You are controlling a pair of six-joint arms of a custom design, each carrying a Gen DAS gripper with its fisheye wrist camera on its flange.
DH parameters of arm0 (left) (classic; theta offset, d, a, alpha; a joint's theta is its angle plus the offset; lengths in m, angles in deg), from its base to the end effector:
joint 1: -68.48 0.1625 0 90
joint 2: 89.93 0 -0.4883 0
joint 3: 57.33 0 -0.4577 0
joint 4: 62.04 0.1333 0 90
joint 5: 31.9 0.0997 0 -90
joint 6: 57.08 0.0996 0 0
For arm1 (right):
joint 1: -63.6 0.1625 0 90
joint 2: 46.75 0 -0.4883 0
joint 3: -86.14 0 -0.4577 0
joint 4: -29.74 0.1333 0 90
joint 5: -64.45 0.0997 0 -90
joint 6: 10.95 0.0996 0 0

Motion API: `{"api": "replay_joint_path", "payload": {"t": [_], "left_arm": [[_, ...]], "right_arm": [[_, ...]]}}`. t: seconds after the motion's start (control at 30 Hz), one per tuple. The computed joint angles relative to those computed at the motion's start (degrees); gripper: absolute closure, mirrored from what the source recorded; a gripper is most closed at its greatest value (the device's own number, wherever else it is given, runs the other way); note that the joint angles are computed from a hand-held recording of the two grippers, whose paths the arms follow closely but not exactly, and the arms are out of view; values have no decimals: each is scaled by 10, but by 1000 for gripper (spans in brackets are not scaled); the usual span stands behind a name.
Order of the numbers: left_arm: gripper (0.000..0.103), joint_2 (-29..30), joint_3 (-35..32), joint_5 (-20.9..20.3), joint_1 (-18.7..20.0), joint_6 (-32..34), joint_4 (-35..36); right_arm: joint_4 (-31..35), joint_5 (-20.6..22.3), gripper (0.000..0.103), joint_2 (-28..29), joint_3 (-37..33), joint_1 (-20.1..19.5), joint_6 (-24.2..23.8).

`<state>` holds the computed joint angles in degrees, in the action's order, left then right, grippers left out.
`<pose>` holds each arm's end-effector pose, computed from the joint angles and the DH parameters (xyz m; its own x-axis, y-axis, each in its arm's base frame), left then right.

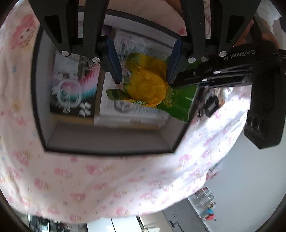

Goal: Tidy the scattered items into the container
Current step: 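Carry the corn snack bag with the left gripper over the black box, then lower the corn snack bag onto the drawing pack and open the left gripper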

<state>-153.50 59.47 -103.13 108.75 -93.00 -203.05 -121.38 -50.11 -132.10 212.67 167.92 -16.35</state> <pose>-0.3412 -0.5058 0.1350 -0.9352 0.2127 -0.2831 0.2640 0.9516 -0.1573 0.2149 -0.4702 0.2967 -0.8904 -0.1729 0.4211 -0.3177 0.8986 -0.3028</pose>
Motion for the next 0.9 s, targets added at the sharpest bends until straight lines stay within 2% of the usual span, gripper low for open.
{"api": "replay_joint_path", "payload": {"t": [0.2, 0.47, 0.57, 0.6, 0.7, 0.73, 0.8, 0.9], "left_arm": [[91, 18, 3, -10, 3, -10, 11], [89, 16, -3, 35, -13, -21, 67], [89, 4, -2, 41, -15, -23, 83], [89, -1, -1, 46, -18, -24, 87], [89, -14, 3, 66, -24, -26, 88], [89, -19, 5, 69, -25, -26, 80], [89, -22, 5, 62, -21, -24, 64], [89, -5, -8, 50, -13, -24, 74]], "right_arm": [[43, 16, 56, -18, 11, -19, 13], [74, 38, 54, -30, 8, -32, 12], [73, 62, 54, -50, 12, -42, 13], [71, 82, 54, -63, 15, -50, 9], [42, 121, 54, -89, 24, -57, -20], [18, 119, 54, -93, 29, -54, -24], [-20, 83, 54, -85, 33, -45, -12], [-17, 32, 56, -65, 28, -41, 3]]}}
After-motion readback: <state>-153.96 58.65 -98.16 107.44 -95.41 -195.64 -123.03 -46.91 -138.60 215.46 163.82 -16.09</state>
